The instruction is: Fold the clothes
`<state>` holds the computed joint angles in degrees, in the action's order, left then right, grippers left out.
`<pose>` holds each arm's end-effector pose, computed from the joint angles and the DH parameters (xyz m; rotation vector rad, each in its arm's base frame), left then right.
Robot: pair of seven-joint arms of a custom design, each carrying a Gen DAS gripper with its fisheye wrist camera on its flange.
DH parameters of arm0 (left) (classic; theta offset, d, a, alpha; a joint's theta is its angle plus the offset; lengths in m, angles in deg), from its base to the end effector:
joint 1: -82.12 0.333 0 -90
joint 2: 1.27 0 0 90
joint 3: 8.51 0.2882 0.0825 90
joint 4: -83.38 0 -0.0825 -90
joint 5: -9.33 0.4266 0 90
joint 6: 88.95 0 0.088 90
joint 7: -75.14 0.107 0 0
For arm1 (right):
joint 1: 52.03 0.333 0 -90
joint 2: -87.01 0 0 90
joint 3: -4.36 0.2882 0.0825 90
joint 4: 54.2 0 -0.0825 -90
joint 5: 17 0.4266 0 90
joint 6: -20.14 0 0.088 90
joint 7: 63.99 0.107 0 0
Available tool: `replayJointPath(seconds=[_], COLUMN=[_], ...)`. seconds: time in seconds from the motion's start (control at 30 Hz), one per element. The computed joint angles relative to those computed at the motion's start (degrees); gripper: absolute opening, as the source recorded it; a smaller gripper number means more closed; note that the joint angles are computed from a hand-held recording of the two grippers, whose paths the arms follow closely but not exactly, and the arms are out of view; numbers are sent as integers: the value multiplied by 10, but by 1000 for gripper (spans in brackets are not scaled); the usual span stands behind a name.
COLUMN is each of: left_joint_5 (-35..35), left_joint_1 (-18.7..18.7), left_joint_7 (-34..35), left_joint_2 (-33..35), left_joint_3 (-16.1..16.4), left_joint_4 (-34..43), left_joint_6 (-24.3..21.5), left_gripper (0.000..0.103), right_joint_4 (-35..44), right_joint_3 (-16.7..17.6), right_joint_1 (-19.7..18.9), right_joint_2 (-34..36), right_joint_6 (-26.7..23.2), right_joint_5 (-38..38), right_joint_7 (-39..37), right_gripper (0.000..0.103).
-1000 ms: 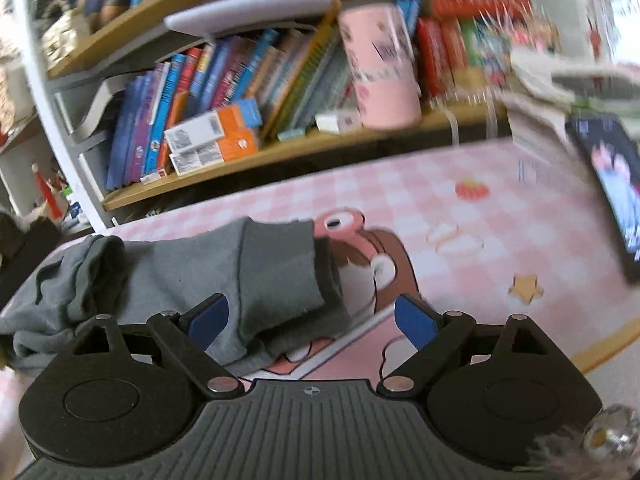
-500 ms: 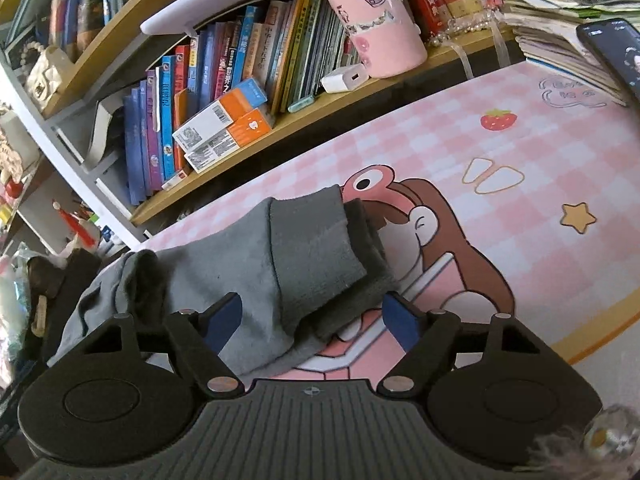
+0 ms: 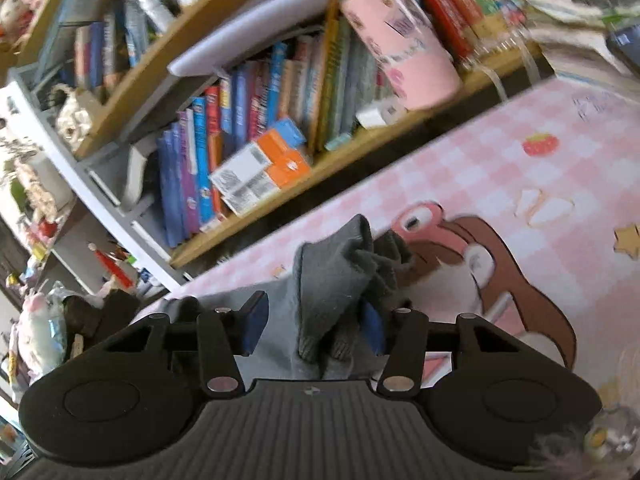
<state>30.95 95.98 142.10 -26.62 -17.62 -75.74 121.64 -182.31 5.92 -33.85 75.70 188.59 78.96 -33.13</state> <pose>0.4381 -0.0127 0.4423 -1.4105 1.4444 -1.1517 0.5380 0.1250 0.4522 -1.2969 1.5399 -0.1745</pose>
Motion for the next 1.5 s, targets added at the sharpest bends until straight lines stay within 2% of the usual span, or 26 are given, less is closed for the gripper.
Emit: replayJointPath(seconds=[0.07,0.17,0.2,0.33,0.37,0.43,0.47,0.53,0.6,0.8,0.97,1.03,1.1,1.23,1.37,1.5], left_joint_5=[-1,3,4,1,2,3,3,11,24,68,146,197,241,288,324,334], left_joint_1=[0,-3,-3,0,-1,0,0,-2,-5,-14,-45,-55,-53,-36,-20,-6], left_joint_7=[1,-4,-5,-5,-5,-6,-7,-10,-14,-30,-80,-106,-127,-151,-181,-193], left_joint_2=[0,-1,-1,-4,-5,-7,-9,-13,-17,-30,-35,-35,-32,-24,-17,-15], left_joint_3=[0,4,4,-1,-1,-2,-3,0,6,28,98,127,141,134,123,112], left_joint_4=[0,0,1,0,0,0,0,0,0,-4,-9,-9,-7,1,11,12], left_joint_6=[0,-4,-7,-13,-15,-22,-26,-37,-48,-63,-42,-25,-5,19,29,31], left_gripper=[103,103,103,103,103,103,103,103,103,103,103,103,103,103,103,103], right_joint_4=[-6,-15,-15,-9,-8,-8,-8,-8,-8,10,36,48,61,86,116,144], right_joint_3=[-2,-8,-9,1,6,16,16,14,6,2,12,22,30,50,62,82], right_joint_1=[-3,-7,-5,-1,0,1,3,8,18,48,68,74,81,90,97,96], right_joint_2=[2,3,2,11,15,22,26,31,26,0,-15,-12,-8,10,29,61], right_joint_6=[-10,-37,-36,-16,-2,25,33,48,48,68,64,61,56,26,-54,-118], right_joint_5=[-53,-109,-100,-147,-174,-234,-249,-265,-239,-145,-120,-149,-183,-300,-419,-563], right_joint_7=[75,163,160,195,211,250,251,245,213,81,-1,-4,-4,26,37,75], right_gripper=[56,58,59,58,56,39,35,27,24,22,21,21,20,19,14,14])
